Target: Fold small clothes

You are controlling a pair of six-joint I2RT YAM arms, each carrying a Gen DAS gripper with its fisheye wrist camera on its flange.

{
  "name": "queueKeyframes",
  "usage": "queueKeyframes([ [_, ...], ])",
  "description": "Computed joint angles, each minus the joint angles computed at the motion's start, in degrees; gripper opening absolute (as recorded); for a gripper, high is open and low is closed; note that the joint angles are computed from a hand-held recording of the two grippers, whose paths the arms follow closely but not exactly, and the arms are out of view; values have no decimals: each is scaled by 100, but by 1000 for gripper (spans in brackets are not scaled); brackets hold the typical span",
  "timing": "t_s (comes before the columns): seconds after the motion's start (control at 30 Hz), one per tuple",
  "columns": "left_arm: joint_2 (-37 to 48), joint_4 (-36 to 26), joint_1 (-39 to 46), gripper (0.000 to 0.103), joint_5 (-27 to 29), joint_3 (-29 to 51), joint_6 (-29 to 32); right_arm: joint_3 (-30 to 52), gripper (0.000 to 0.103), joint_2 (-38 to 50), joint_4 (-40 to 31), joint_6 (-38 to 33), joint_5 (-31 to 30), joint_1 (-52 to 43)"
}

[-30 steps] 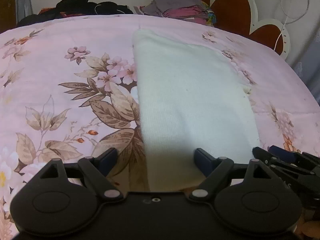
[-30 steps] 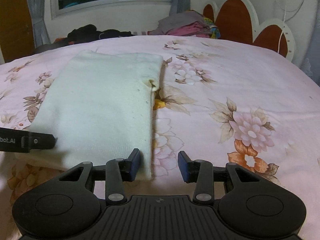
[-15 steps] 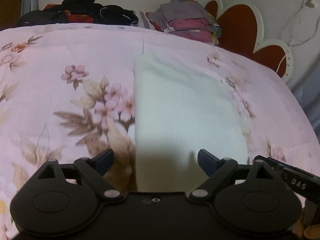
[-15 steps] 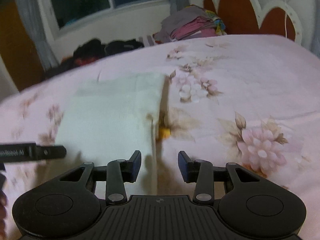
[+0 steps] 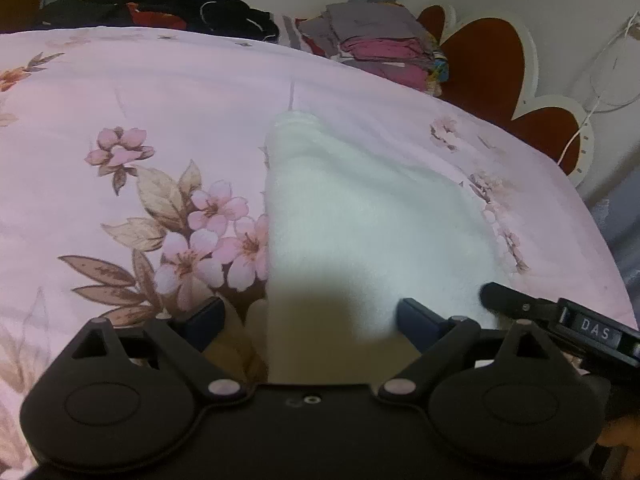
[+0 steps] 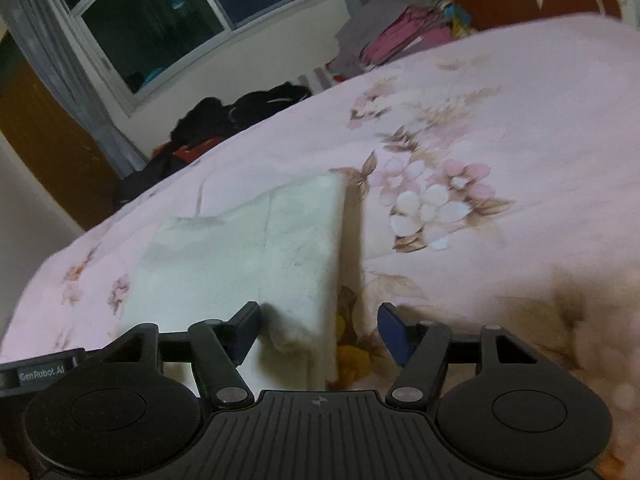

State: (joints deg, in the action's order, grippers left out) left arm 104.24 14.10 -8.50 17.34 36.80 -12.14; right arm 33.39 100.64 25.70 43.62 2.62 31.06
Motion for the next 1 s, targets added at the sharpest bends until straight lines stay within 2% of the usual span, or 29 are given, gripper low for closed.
queueKeyframes([
  [0.07, 103, 137, 22, 94, 112, 5, 9, -122, 64, 260, 573, 30, -458, -159],
  [0.13, 163, 234, 17, 90, 206, 8, 29, -207, 64, 442, 1020, 44, -573, -197],
  [0.23, 192, 214, 19, 68, 529, 55, -46, -237, 62, 624, 1425, 222, -982, -304],
  [0.27, 177, 211, -20, 66, 481, 57, -101, -213, 54, 655, 1425, 269, -1024, -286],
  [0.3, 194, 255, -70, 65, 454, 61, -168, -186, 52, 648, 1360, 210, -941, -234],
  [0.37, 265, 281, -37, 58, 543, 93, -214, -201, 42, 680, 1422, 257, -1018, -288],
  [0.4, 280, 275, -7, 55, 599, 113, -265, -228, 39, 712, 1512, 345, -1112, -343],
  [0.47, 231, 209, 17, 41, 678, 144, -312, -236, 33, 681, 1512, 473, -1122, -329],
  [0.57, 38, 84, 47, 29, 701, 130, -232, -313, 31, 414, 1417, 657, -910, -191],
  [0.8, -691, -359, 373, 27, 1055, -1, -17, -116, 31, -162, 985, 783, -698, 162],
  [1.0, -1548, -1498, 1410, 27, 1613, 104, 851, 590, 30, -274, 417, 1029, -189, 902],
])
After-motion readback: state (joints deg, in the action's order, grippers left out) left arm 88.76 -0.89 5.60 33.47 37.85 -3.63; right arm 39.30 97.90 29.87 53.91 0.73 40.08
